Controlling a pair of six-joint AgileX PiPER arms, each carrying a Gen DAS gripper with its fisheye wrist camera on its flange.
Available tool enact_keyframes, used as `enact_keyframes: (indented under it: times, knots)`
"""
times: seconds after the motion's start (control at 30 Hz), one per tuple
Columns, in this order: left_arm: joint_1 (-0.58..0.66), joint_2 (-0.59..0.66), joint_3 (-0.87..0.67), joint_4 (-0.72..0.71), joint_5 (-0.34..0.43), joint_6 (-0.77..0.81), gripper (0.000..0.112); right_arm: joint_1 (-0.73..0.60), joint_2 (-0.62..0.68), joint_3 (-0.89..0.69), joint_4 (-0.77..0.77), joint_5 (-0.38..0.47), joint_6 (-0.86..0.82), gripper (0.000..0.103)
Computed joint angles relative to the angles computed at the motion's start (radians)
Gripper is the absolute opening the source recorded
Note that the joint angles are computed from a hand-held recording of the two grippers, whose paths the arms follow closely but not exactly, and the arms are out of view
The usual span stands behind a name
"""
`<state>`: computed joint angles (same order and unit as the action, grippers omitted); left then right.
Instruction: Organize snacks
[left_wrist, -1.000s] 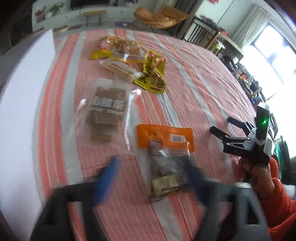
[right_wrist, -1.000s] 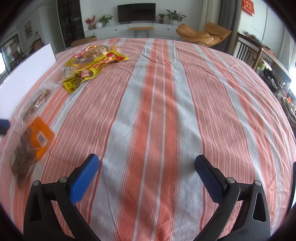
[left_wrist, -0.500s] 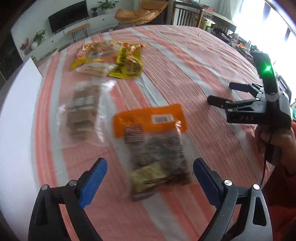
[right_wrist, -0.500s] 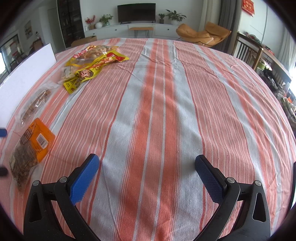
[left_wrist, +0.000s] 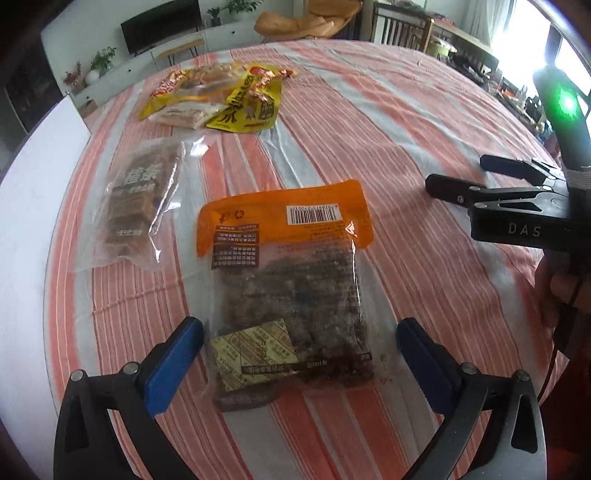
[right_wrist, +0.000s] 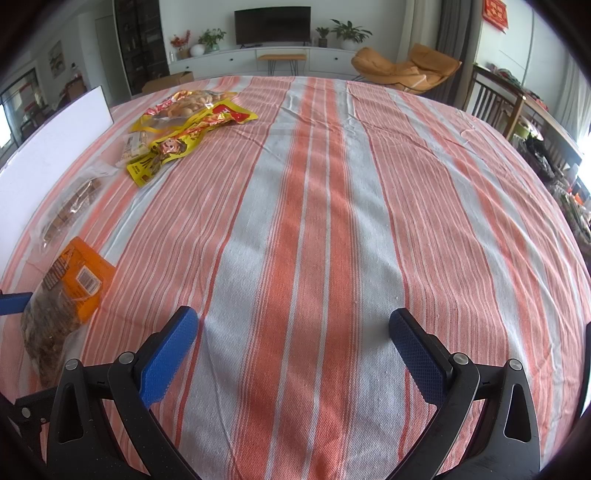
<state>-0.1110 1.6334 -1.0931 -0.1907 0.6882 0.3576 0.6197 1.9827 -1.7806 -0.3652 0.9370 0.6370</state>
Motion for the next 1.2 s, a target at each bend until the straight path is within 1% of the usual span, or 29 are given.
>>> enact_keyframes:
  times: [0.03,0.07,0.1,0.13,0.27,0.4,0.47,0.5,0.63,0.77,0.93,1.0,1.03,1.07,1.1,1.13,1.17,1.2]
  knots:
    - [0.006,-0.012,0.016,-0.016,-0.017,0.012,0.09,0.0,0.0,-0.001,0.0,0.001,0.0,0.103]
    - [0.011,-0.034,0.04,-0.023,-0.038,0.021,0.076,0.0,0.0,-0.001,0.0,0.001,0.0,0.103]
    - [0.024,-0.049,0.055,-0.042,-0.043,0.039,0.072,0.0,0.002,-0.002,0.0,0.0,0.0,0.103]
    - [0.05,-0.058,0.062,-0.09,-0.027,0.085,0.069,0.0,0.001,0.0,0.0,-0.001,0.001,0.103]
    - [0.095,-0.125,0.135,-0.099,-0.027,0.131,0.069,0.0,0.0,0.0,0.0,0.0,0.0,0.103]
    - [0.183,-0.193,0.216,-0.114,-0.05,0.154,0.07,0.0,0.001,0.0,0.0,-0.001,0.0,0.103]
    - [0.23,-0.208,0.234,-0.146,-0.049,0.188,0.071,0.001,0.0,0.0,0.0,0.0,0.001,0.103]
    - [0.244,-0.217,0.246,-0.121,-0.063,0.171,0.071,0.001,0.0,0.0,0.0,0.0,0.001,0.103]
    - [0.3,-0.231,0.272,-0.158,-0.078,0.226,0.071,0.0,0.0,0.001,-0.001,-0.001,0.002,0.103]
    - [0.337,-0.243,0.301,-0.211,-0.099,0.296,0.072,0.001,-0.002,0.002,-0.001,0.0,0.001,0.103]
    - [0.332,-0.254,0.324,-0.219,-0.133,0.31,0.074,-0.003,-0.005,0.006,0.007,-0.006,-0.007,0.103]
    - [0.341,-0.263,0.338,-0.242,-0.143,0.334,0.074,-0.002,-0.005,-0.002,0.015,0.009,-0.012,0.103]
    - [0.349,-0.268,0.346,-0.263,-0.149,0.359,0.074,-0.005,0.0,-0.023,0.045,0.027,-0.012,0.103]
    - [0.35,-0.272,0.353,-0.275,-0.157,0.372,0.075,-0.014,-0.002,-0.037,0.102,0.022,-0.014,0.103]
    - [0.352,-0.274,0.359,-0.29,-0.166,0.388,0.075,-0.03,-0.003,-0.054,0.2,-0.002,-0.039,0.103]
    - [0.354,-0.276,0.365,-0.304,-0.174,0.403,0.075,-0.044,0.015,-0.105,0.293,0.014,-0.078,0.103]
    - [0.353,-0.275,0.367,-0.311,-0.179,0.41,0.076,-0.05,0.061,-0.195,0.393,0.03,-0.105,0.103]
    - [0.355,-0.275,0.368,-0.32,-0.181,0.42,0.076,-0.055,0.117,-0.295,0.471,0.068,-0.128,0.103]
